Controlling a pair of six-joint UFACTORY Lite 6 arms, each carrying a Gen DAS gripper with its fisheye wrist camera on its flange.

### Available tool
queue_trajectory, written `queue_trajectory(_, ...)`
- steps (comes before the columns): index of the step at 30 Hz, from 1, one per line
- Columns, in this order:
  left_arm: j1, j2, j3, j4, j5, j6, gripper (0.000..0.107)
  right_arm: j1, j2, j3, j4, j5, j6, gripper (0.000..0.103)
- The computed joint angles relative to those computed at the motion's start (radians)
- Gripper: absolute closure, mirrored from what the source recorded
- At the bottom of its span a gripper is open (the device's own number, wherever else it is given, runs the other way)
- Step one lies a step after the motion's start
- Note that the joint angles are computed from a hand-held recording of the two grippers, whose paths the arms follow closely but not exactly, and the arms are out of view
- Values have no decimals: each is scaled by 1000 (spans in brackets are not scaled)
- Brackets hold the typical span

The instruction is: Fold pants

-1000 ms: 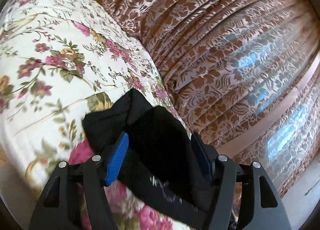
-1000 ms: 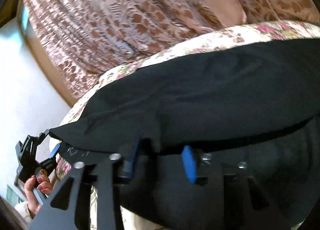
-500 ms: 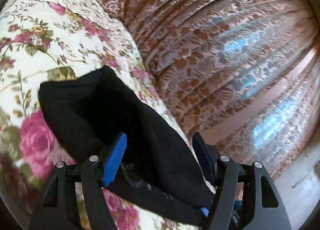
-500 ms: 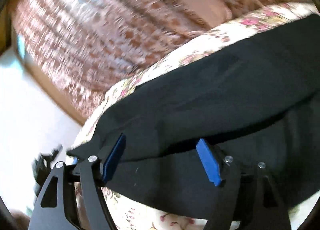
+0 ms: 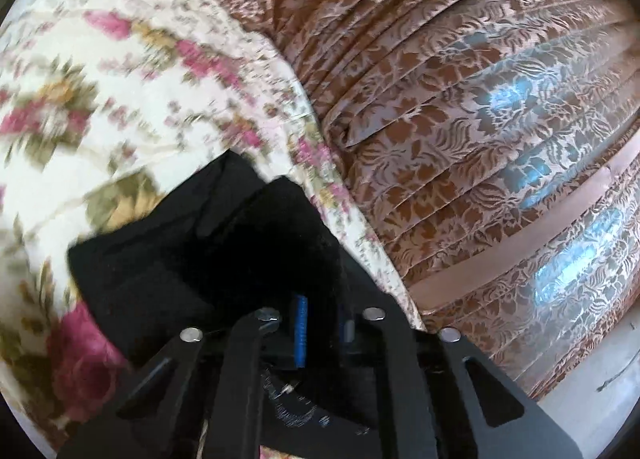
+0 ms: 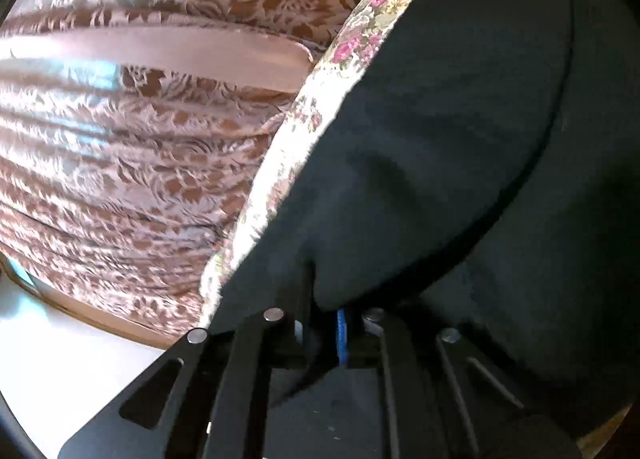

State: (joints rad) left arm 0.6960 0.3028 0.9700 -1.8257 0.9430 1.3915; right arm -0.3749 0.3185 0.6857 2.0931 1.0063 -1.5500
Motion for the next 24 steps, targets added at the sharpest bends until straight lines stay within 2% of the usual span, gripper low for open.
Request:
queue_trajectory(2,25,-22,22,-3,38,-11,100,3,-108,-40,-15,-11,-13,95)
queue_trajectory(5,85,-60,21,-14,106,-9,100,-27,-281,-148,-82,50,-25,96)
queue_trajectory(8,126,-68,-13,32,110,-1,100,-28,-399,-256,-116,9,-62,96)
queue_trajectory(11,153,-58,-81,72,83,64,100,-7,-372,-318,-95,-29,-150,96)
queue_trajectory(15,168,-23,-168,47,23,193,100,36,-208,-321,-2,-44,-272,95)
queue_trajectory(18,172,8,-193,11,24,247,100,13,-76,-298,27,40,-332,98)
queue_trajectory(24,143,-31,-224,-42,-26,309,100,51,-100,-317,92,15,-417,94)
